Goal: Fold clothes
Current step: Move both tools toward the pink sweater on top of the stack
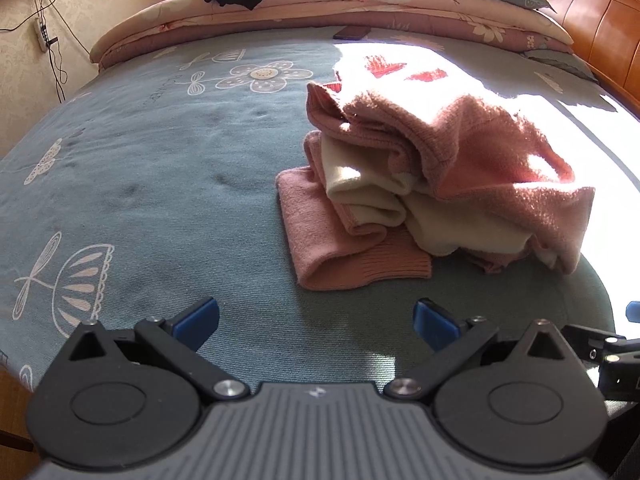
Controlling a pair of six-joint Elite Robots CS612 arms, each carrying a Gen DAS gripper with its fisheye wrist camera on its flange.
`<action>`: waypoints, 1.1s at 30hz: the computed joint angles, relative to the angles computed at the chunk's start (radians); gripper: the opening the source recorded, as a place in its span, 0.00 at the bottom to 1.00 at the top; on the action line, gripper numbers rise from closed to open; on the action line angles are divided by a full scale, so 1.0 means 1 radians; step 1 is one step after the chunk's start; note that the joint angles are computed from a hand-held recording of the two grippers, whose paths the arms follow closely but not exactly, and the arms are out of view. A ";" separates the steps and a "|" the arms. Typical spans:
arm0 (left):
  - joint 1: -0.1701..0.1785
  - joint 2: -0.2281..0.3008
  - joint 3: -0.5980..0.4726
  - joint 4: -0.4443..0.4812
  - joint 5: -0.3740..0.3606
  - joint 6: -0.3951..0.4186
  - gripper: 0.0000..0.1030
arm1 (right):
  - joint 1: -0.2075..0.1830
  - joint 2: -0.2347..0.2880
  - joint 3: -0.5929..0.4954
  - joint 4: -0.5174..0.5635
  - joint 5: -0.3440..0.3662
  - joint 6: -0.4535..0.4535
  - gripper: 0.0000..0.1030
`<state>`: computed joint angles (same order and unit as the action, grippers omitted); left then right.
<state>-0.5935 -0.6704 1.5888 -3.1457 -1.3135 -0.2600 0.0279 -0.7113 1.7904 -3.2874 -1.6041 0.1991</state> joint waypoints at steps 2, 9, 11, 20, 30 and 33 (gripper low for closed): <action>0.000 0.000 0.002 -0.013 -0.011 -0.001 1.00 | -0.002 0.000 0.002 -0.005 0.001 0.003 1.00; -0.006 0.005 0.022 -0.118 -0.038 0.065 1.00 | -0.003 -0.003 0.015 -0.044 -0.019 -0.005 1.00; 0.003 0.002 0.023 -0.123 -0.090 0.028 1.00 | -0.005 -0.004 0.019 -0.058 -0.025 -0.005 1.00; 0.028 -0.004 0.006 -0.032 -0.136 -0.152 1.00 | -0.013 -0.010 0.043 -0.130 -0.020 -0.002 1.00; 0.004 0.004 0.034 -0.238 -0.029 -0.085 1.00 | -0.029 -0.012 0.069 -0.257 0.040 0.025 1.00; 0.000 0.009 0.035 -0.265 -0.018 -0.091 1.00 | -0.046 -0.014 0.081 -0.292 0.100 0.056 1.00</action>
